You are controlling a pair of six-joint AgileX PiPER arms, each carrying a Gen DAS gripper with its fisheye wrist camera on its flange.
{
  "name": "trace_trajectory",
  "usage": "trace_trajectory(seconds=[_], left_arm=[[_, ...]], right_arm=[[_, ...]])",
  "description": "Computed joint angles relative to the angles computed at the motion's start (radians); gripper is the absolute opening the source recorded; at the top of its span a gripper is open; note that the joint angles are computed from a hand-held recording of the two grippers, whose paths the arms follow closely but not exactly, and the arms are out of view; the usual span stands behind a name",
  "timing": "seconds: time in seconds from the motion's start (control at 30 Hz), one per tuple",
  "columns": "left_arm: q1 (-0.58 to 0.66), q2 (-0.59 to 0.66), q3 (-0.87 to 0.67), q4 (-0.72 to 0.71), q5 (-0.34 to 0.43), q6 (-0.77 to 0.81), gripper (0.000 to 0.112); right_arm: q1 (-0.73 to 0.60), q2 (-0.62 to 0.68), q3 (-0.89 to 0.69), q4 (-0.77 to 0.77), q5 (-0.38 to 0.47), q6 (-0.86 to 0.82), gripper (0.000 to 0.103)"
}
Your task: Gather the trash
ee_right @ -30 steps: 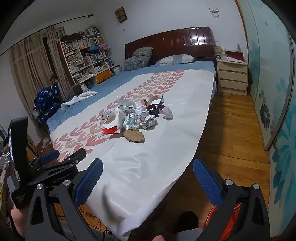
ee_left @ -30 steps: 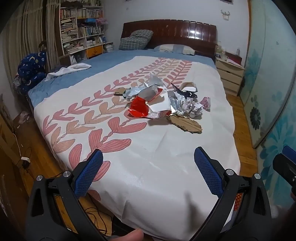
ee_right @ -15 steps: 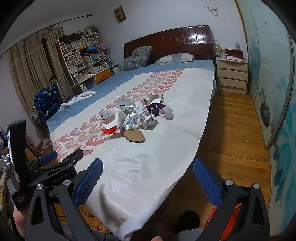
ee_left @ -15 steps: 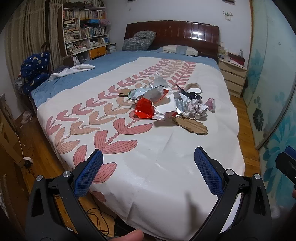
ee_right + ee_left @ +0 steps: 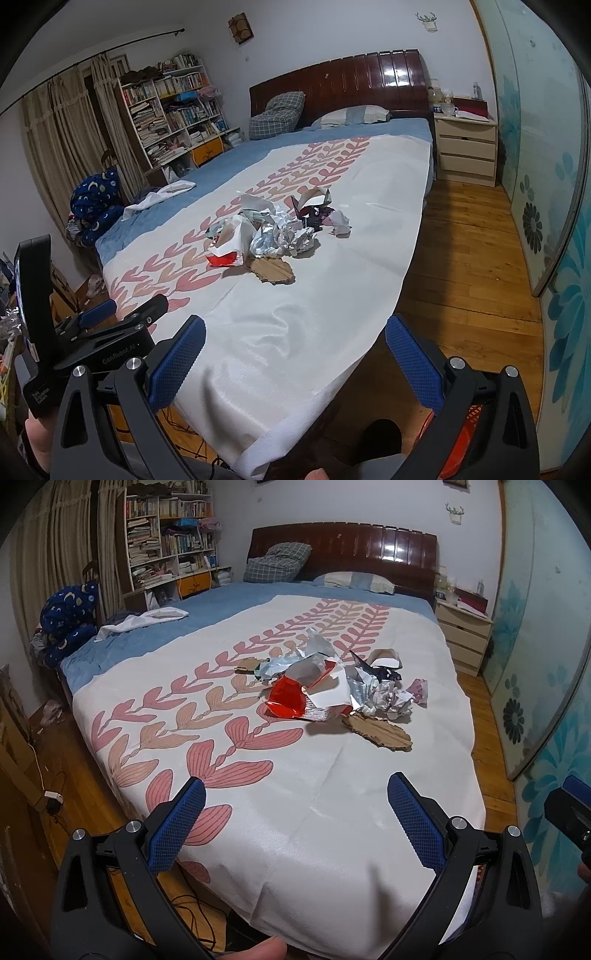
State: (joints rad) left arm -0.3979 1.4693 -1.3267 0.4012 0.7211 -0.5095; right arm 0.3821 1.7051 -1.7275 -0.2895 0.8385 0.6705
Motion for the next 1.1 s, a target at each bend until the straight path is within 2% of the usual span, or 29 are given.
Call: trace_trajectory(seconds=[1.1], left_arm=[[0.006,-0.016,0.003,-0.001,0.009,-0.01,0.098]], right_arm=[[-0.015,-0.004,-0.001,0.016,0.008,-0.002,0.096]])
